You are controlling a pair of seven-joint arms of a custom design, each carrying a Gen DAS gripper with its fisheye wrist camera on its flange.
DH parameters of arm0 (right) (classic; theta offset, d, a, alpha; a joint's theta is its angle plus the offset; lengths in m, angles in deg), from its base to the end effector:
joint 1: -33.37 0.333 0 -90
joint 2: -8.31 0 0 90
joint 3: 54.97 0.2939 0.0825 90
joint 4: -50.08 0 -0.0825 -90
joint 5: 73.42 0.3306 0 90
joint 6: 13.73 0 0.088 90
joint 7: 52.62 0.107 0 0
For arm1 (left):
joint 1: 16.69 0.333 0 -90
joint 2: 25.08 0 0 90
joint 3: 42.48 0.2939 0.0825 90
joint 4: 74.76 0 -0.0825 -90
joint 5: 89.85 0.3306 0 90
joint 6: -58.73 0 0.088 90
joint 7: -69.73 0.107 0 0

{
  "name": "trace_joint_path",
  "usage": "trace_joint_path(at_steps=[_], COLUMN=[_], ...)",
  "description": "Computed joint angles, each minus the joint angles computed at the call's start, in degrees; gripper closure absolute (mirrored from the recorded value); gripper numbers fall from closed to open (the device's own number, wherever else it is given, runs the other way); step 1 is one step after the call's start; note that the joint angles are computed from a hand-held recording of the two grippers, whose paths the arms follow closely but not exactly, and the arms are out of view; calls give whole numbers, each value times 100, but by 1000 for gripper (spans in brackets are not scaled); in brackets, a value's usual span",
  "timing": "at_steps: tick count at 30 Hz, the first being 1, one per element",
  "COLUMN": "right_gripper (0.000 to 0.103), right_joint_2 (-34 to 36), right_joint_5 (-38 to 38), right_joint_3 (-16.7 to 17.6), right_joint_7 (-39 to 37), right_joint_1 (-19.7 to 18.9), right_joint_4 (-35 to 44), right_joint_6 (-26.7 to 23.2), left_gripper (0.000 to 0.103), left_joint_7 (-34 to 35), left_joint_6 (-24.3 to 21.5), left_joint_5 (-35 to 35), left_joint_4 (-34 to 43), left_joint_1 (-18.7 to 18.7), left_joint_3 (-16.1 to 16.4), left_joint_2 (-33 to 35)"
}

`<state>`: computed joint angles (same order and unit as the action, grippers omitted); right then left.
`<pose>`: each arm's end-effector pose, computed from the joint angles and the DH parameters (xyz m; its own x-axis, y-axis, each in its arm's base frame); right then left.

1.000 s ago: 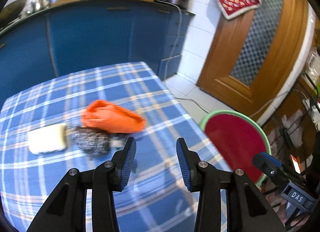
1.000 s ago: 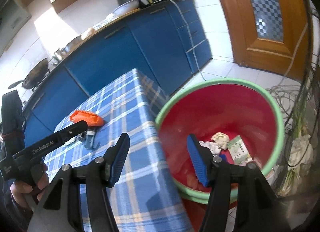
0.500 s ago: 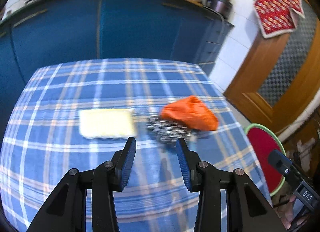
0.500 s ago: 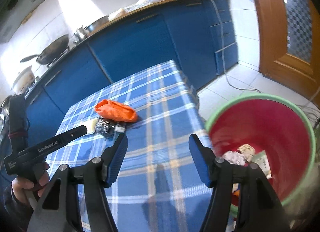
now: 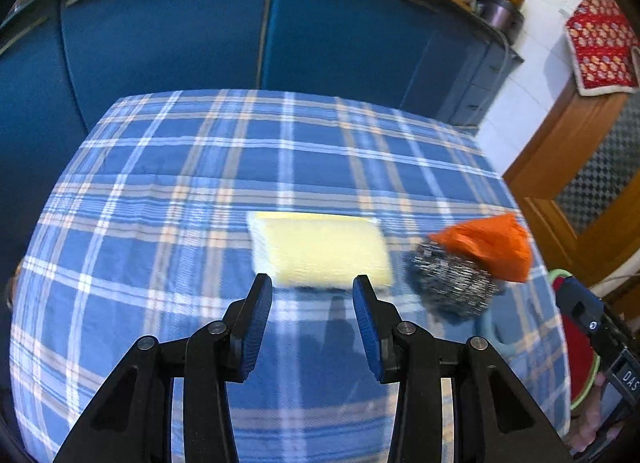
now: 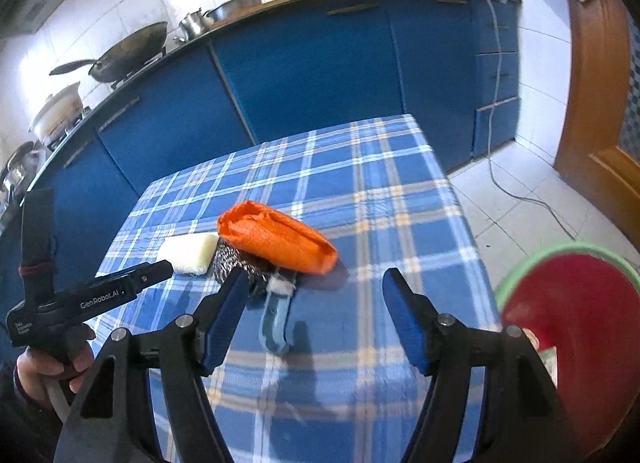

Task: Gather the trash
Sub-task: 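Move both tools back over the table toward the sponge and orange bag, then grasp the yellow sponge with the left gripper while the right grasps the orange bag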

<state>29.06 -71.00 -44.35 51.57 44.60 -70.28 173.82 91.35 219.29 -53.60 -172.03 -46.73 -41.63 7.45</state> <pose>0.5534 0.2075 0.3661 0.1546 -0.9514 -0.2665 -0.7305 0.0715 -0.6791 0.5607 -0.3471 0.3340 0.0801 -0.9820 0.1712 -0.8096 -0.1643 -0.5635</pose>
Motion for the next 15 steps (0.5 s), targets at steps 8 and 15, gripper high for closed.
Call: trace_joint_path(at_steps=[8, 15], right_gripper=[32, 33], right_joint_2=[577, 961], right_joint_5=[16, 233], right_joint_3=[239, 376], right_joint_7=[-408, -737], right_joint_1=[-123, -167], right_joint_4=[876, 1422], right_joint_6=[-483, -738], left_gripper=[60, 60], left_joint_7=[248, 362], left_joint_6=[-394, -705], left_joint_5=[-154, -165], left_joint_4=[422, 810], left_joint_1=[119, 214], left_joint_3=[30, 53], left_joint_2=[279, 477])
